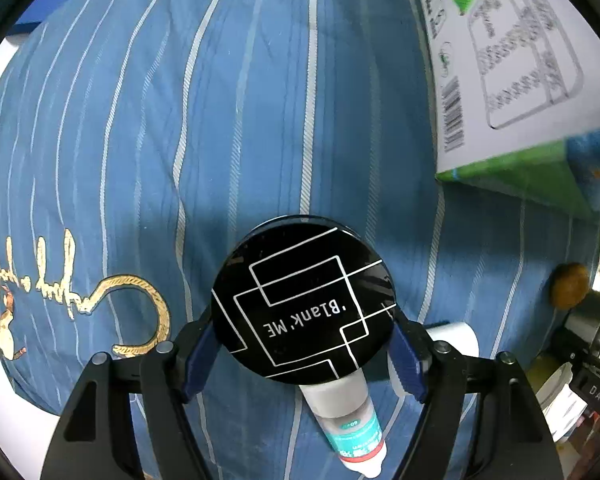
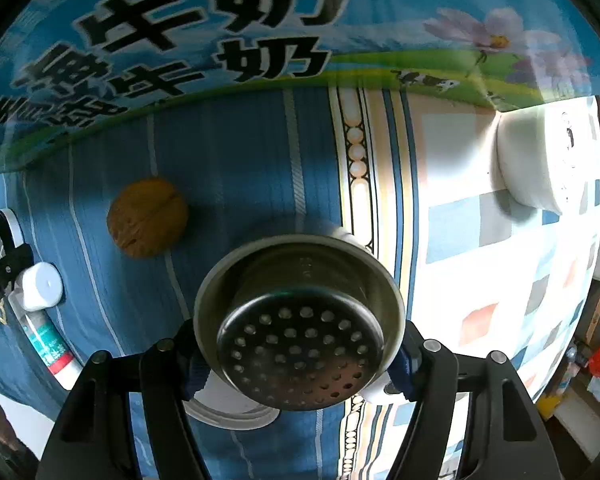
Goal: Organize rigid objects
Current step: 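Carry both tins into the cardboard box and release them side by side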
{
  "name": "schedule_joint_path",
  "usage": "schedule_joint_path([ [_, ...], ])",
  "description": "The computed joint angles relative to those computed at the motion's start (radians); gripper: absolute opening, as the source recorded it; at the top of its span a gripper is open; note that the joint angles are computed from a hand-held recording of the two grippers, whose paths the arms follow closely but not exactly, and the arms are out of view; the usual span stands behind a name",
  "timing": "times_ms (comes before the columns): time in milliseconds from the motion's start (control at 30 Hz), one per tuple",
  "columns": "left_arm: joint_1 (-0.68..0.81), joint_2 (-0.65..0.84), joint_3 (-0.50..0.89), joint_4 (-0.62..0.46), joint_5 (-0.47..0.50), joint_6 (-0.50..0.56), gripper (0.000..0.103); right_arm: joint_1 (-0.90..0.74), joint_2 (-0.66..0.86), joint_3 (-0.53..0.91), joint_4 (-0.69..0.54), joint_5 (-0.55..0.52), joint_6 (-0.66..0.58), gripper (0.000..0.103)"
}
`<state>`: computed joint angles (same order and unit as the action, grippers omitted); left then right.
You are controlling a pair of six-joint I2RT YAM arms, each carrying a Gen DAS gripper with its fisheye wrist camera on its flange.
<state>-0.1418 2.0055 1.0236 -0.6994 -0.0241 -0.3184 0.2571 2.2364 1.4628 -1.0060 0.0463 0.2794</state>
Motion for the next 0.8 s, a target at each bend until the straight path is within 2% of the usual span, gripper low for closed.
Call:
schedule_joint_path([
  [133, -0.028, -0.083, -0.03, -0.018, -0.012, -0.017, 0.073, 0.041, -0.112, -0.171, 0.078, 0.003, 0.025, 0.072],
  [233, -0.05, -0.161, -0.048, -0.043, -0.026, -0.029, 0.073, 0.064, -0.186, -0.234, 0.091, -0.002, 0.042, 0.072],
  [467, -0.111, -0.394, -0.094, -0.126, -0.024, -0.052, 0.073, 0.143, -0.376, -0.285, 0.018, -0.03, 0.099, 0.072],
  [633, -0.198, -0.569, -0.101, -0.227, -0.015, -0.101, 0.073, 0.221, -0.554, -0.338, -0.046, -0.037, 0.166, 0.072],
  [767, -0.285, -0.635, -0.061, -0.298, -0.022, -0.156, 0.073, 0.285, -0.722, -0.353, -0.138, -0.038, 0.225, 0.072],
  [800, -0.316, -0.64, -0.05, -0.303, -0.028, -0.176, 0.073, 0.255, -0.729, -0.366, -0.118, -0.04, 0.195, 0.072],
])
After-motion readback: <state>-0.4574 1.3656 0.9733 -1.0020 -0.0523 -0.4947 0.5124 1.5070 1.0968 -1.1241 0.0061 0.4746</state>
